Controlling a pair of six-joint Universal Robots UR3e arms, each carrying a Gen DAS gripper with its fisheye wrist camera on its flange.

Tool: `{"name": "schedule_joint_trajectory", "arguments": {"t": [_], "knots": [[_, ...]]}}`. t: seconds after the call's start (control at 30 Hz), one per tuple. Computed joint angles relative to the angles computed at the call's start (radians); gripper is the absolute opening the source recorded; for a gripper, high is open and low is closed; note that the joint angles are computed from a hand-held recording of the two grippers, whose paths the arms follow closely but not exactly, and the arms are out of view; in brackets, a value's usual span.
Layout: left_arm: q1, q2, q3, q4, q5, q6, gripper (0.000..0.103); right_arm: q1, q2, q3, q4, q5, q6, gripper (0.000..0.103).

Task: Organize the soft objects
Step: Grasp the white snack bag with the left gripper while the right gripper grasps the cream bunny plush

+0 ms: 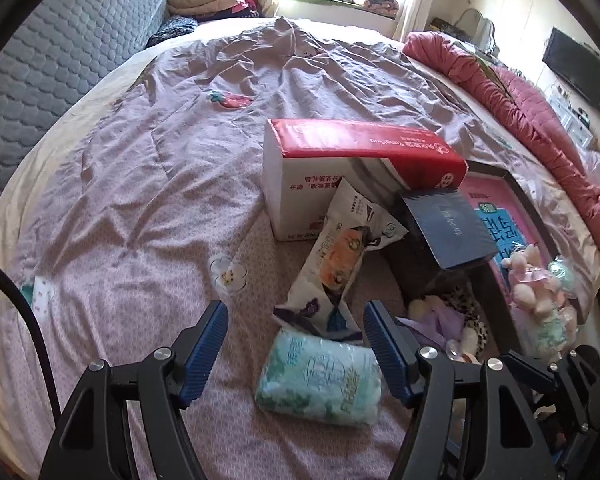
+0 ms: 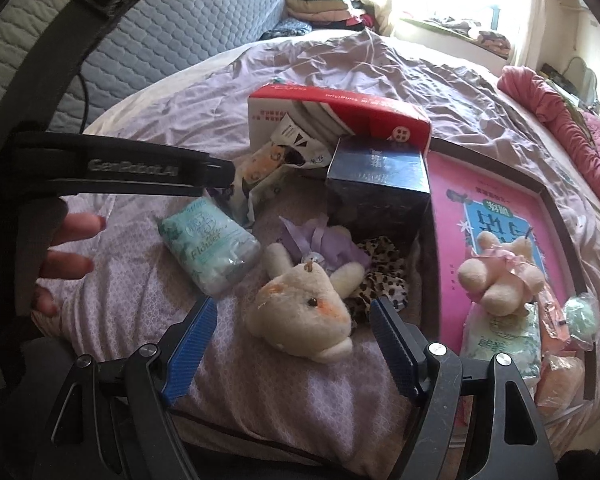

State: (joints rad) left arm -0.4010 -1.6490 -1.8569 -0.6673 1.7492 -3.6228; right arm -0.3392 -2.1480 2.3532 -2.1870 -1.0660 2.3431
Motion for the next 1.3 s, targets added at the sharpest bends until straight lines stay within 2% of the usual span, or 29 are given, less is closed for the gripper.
{"name": "schedule_joint_trajectory", "arguments": {"t": [0.2,0.63,0.73,0.8,0.97,1.3], "knots": [[-0.001,-0.086,0.069,0.006,0.000,0.037,0.070,0.004,0.023,-0.001,-0.017,-0.001,0.008,0.080],[-0.001,-0.217,0.166,0.010,-0.012,0.083,0.070,0.099,0.181,-0.027,-0.154,-0.083,0.078,0.080],[0.003,-0.219,0.159,0.018,-0.019,0.081,0.069,0.110,0.212,-0.038,-0.171,-0.101,0.091,0.076],[0.005,-0.217,0.153,0.024,-0.020,0.078,0.070,0.112,0.224,-0.041,-0.173,-0.107,0.098,0.069],[0.014,-0.215,0.141,0.035,-0.029,0.076,0.070,0.090,0.230,-0.049,-0.158,-0.086,0.094,0.058],[0.057,-0.218,0.094,0.096,-0.084,0.082,0.069,-0.030,0.125,-0.030,-0.055,0.033,0.034,0.054]]}}
